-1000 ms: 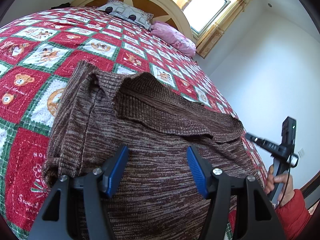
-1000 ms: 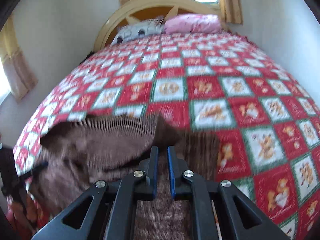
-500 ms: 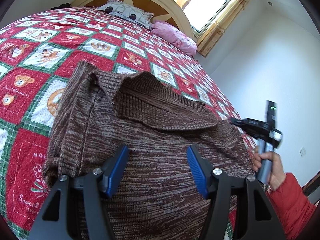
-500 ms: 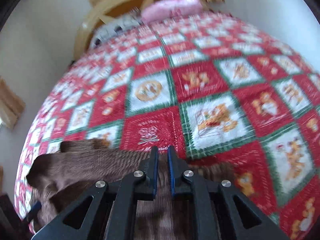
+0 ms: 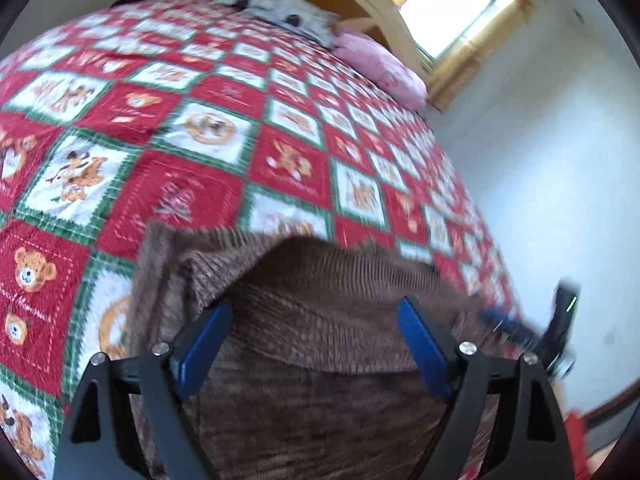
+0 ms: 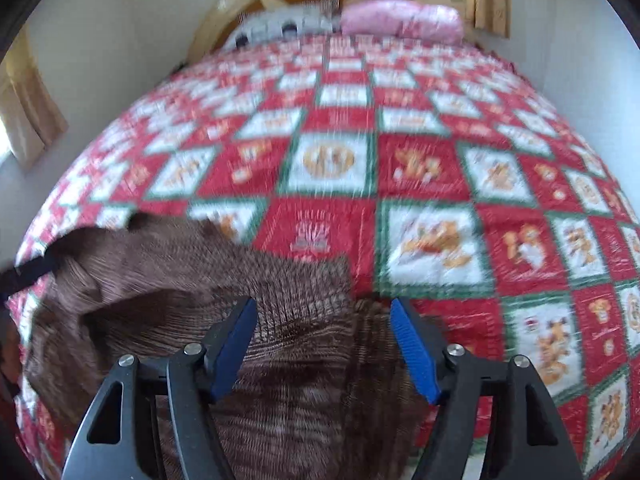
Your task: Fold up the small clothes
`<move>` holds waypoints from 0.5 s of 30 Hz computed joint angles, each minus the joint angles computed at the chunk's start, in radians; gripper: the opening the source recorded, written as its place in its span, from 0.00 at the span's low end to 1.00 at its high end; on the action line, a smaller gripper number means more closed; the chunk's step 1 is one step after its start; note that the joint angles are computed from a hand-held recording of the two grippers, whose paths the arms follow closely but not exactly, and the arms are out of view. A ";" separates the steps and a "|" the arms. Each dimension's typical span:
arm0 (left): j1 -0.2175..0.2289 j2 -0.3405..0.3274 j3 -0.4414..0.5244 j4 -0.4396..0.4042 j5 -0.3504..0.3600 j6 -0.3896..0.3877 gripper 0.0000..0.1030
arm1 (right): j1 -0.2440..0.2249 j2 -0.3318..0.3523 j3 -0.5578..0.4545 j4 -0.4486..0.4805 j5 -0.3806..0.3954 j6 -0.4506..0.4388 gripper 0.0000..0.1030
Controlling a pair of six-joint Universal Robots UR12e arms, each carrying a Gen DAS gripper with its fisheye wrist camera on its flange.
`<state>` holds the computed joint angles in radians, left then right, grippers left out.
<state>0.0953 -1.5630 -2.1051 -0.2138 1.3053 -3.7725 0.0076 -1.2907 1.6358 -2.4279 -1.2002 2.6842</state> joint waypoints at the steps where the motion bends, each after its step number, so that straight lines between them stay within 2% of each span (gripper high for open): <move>1: 0.012 0.005 -0.009 0.029 -0.017 -0.035 0.85 | 0.004 0.005 -0.003 0.016 0.008 -0.019 0.55; 2: 0.016 0.011 -0.017 0.049 -0.019 -0.049 0.85 | 0.011 0.006 -0.002 0.018 -0.004 -0.052 0.27; 3: 0.014 0.020 -0.025 0.064 -0.008 -0.049 0.85 | 0.019 0.003 0.005 -0.007 -0.028 -0.074 0.20; 4: 0.007 0.031 -0.031 0.072 0.019 -0.028 0.85 | 0.018 -0.003 0.014 -0.039 -0.020 -0.084 0.15; 5: -0.001 0.040 -0.035 0.075 0.046 -0.004 0.85 | 0.013 -0.006 0.022 -0.077 -0.007 -0.058 0.09; 7: -0.014 0.051 -0.044 0.089 0.074 0.035 0.85 | -0.004 -0.006 0.027 -0.148 0.029 0.042 0.09; 9: -0.016 0.053 -0.055 0.107 0.062 0.054 0.85 | -0.018 0.005 0.012 -0.138 0.063 0.116 0.09; 11: -0.022 0.047 -0.060 0.116 0.050 0.074 0.85 | -0.009 0.021 -0.005 -0.070 0.039 0.088 0.10; 13: -0.029 0.032 -0.047 0.089 0.030 0.104 0.85 | -0.004 0.025 0.000 -0.054 0.030 0.075 0.14; 15: -0.049 0.011 -0.018 0.031 0.062 0.153 0.85 | -0.018 0.027 -0.012 -0.031 0.066 0.112 0.26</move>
<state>0.0464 -1.5521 -2.1231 -0.1832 1.3670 -3.6192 -0.0100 -1.2634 1.6238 -2.4585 -1.1341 2.7962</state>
